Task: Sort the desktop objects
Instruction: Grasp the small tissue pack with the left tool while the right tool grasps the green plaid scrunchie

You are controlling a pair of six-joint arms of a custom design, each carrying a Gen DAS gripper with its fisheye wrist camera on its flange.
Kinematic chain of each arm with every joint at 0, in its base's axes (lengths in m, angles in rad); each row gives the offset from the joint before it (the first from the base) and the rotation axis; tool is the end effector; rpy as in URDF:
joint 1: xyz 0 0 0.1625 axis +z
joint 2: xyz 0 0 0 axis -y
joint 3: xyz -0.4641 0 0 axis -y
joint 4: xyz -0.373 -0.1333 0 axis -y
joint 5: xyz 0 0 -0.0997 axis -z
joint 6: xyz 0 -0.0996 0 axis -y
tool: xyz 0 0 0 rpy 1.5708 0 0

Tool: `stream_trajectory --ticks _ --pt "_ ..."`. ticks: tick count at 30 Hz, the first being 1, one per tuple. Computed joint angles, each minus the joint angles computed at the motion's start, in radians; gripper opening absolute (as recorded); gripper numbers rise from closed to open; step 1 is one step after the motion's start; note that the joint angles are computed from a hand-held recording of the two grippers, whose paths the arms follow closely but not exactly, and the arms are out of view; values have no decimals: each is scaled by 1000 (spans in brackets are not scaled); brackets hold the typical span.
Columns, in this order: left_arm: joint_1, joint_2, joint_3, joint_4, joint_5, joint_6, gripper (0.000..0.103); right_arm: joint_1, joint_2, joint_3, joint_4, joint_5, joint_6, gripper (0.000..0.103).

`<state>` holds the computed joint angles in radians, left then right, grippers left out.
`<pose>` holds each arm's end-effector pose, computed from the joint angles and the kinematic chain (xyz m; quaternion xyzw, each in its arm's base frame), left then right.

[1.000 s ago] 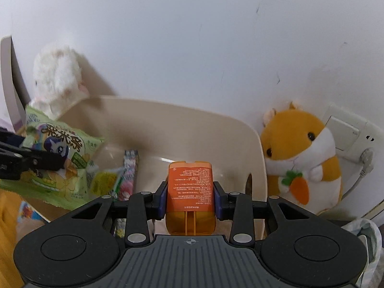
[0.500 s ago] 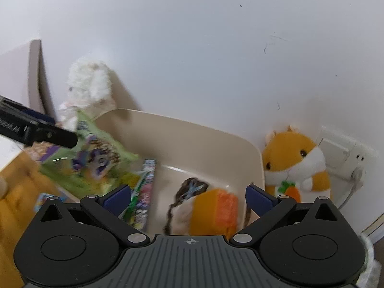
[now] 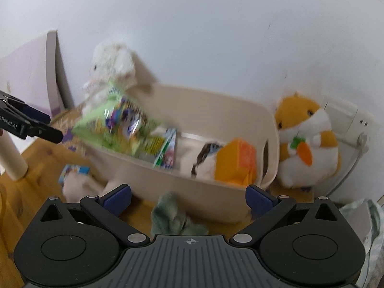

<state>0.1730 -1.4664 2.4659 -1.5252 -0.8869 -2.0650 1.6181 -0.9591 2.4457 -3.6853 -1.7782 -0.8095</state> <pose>-0.1960 -0.2335 0.1853 -0.1092 0.8262 -0.3620 0.4177 0.1333 -0.4300 0.1505 0.3639 -0.8738 0.2485 0.2056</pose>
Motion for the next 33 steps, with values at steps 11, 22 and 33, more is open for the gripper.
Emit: stream_trajectory --ticks 11,22,33 --pt "74 77 88 -151 -108 201 86 11 125 6 -86 -102 -67 103" --pt "169 158 112 -280 -39 311 85 7 164 -21 -91 -133 -54 89" --pt "199 153 143 -352 -33 396 58 -8 143 -36 0 -140 4 44"
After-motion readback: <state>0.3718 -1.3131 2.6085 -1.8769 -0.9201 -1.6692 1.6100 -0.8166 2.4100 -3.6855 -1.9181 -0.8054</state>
